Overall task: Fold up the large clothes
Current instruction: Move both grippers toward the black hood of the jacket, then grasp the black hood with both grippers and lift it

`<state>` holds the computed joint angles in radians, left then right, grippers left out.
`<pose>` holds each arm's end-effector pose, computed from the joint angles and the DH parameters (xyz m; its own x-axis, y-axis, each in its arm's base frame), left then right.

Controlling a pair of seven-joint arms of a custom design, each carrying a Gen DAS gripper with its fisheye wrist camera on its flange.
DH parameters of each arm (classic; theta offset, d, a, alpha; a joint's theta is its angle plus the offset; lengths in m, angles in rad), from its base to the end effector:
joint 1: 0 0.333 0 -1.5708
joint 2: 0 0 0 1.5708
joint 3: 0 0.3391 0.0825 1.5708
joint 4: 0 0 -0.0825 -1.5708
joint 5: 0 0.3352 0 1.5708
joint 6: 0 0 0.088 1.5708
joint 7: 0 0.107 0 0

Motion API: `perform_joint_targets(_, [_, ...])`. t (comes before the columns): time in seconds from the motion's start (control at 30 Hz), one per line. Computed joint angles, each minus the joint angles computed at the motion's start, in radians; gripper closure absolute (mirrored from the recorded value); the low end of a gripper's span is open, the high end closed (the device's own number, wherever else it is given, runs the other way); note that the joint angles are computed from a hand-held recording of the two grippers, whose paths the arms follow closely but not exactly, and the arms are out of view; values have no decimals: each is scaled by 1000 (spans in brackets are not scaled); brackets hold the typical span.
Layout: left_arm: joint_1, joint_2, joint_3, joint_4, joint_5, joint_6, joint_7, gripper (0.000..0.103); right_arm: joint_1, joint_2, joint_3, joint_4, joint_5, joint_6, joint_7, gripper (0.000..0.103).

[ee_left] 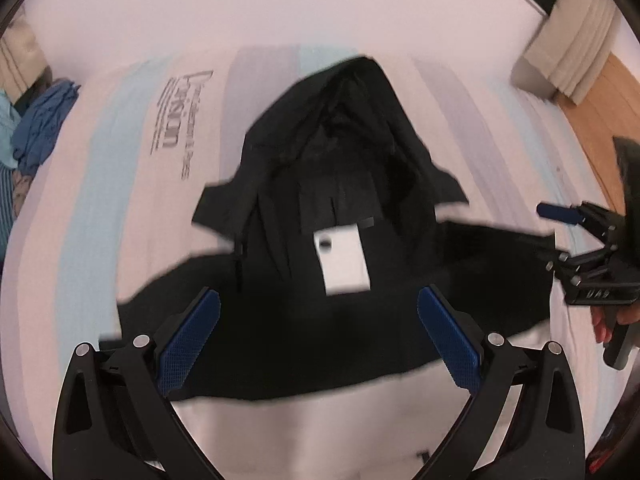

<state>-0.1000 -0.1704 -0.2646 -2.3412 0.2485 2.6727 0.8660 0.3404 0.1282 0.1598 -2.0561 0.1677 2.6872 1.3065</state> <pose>0.4402 -0.1822 0.5045 0.1110 -0.9887 0.1006 -0.8557 -0.1465 -0.4964 0.5089 0.2677 0.4823 0.5918 -0.8056 -0.0285 -0.7087 -0.5032 -0.4945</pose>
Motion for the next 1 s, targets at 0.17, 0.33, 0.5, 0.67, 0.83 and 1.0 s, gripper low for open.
perform_joint_targets(0.17, [31, 139, 25, 113, 166, 55, -17, 6, -11, 126, 0, 170, -45, -47, -2, 25])
perform_joint_targets(0.33, [-2, 262, 100, 198, 31, 97, 152, 6, -13, 282, -10, 376, -97, -103, 52, 25])
perform_joint_targets(0.5, [-18, 398, 162, 315, -11, 77, 208, 6, 8, 447, -43, 579, -180, -153, 165, 25])
perform_joint_targets(0.67, [-29, 478, 195, 390, -58, 88, 308, 6, 4, 581, -33, 768, -200, -247, 192, 29])
perform_joint_targets(0.83, [-38, 532, 218, 444, -82, 96, 406, 6, 8, 676, -26, 916, -196, -300, 181, 31])
perform_joint_targets(1.0, [-54, 583, 248, 502, -93, 106, 441, 7, 17, 752, -36, 1046, -186, -346, 185, 34])
